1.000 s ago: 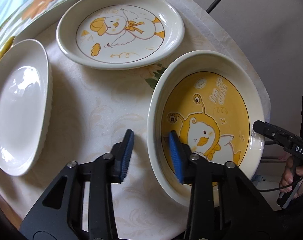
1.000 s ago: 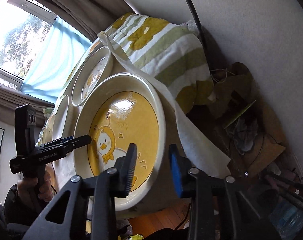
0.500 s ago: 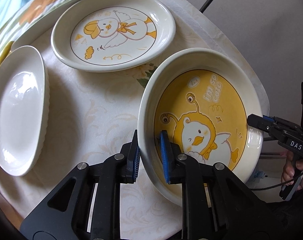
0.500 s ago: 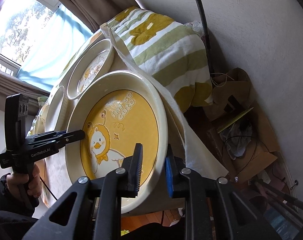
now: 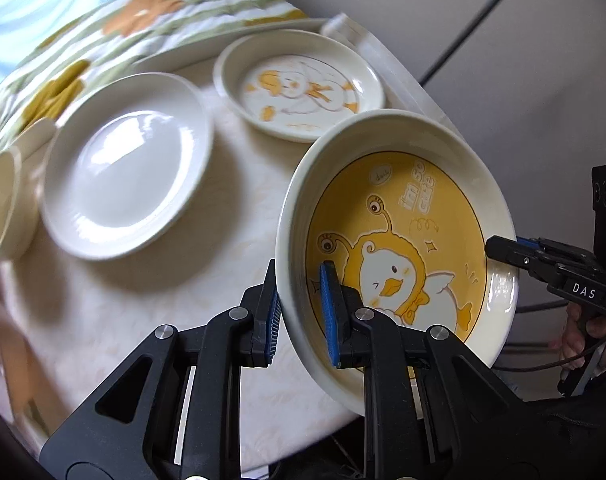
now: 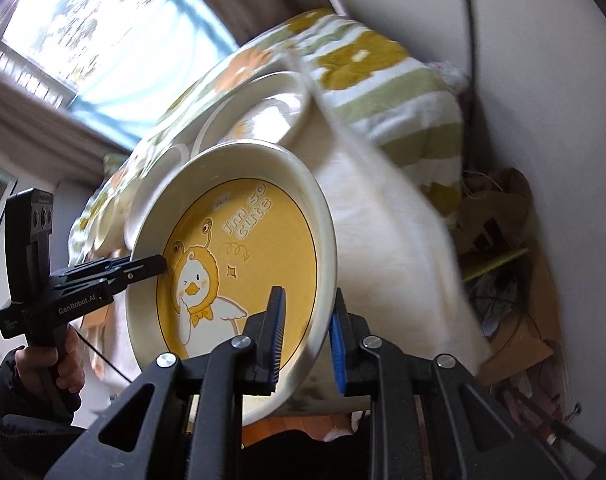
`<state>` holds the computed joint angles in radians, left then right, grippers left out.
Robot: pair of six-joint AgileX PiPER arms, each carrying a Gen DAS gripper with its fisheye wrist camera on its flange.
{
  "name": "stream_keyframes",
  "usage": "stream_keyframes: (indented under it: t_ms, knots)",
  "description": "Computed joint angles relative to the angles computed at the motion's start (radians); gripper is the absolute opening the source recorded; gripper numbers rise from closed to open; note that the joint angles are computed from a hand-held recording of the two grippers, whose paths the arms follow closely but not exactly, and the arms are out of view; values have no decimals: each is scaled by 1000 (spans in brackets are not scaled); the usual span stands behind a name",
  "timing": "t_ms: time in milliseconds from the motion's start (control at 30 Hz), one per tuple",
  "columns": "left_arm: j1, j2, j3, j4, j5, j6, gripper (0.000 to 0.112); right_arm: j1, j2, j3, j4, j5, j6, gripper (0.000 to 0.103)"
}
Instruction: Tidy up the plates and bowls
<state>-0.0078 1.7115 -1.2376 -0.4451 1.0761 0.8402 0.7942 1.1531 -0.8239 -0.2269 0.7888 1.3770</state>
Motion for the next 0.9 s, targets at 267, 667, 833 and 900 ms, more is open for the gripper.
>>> stream_keyframes:
  t_ms: [267,667,833,900]
  knots:
    - [332,-57,19,9,60,111,15,37,269,-231,138,-84,-211,19]
    - [696,177,-178,57,112,193,15,70,763,-731,346,-56,-544,19]
    - [742,269,-231,60,86,205,15,82,923,-924,367,5,-582,19]
    - [755,301,-250,56,79,208,15,89,954,-956,370,13,-585,19]
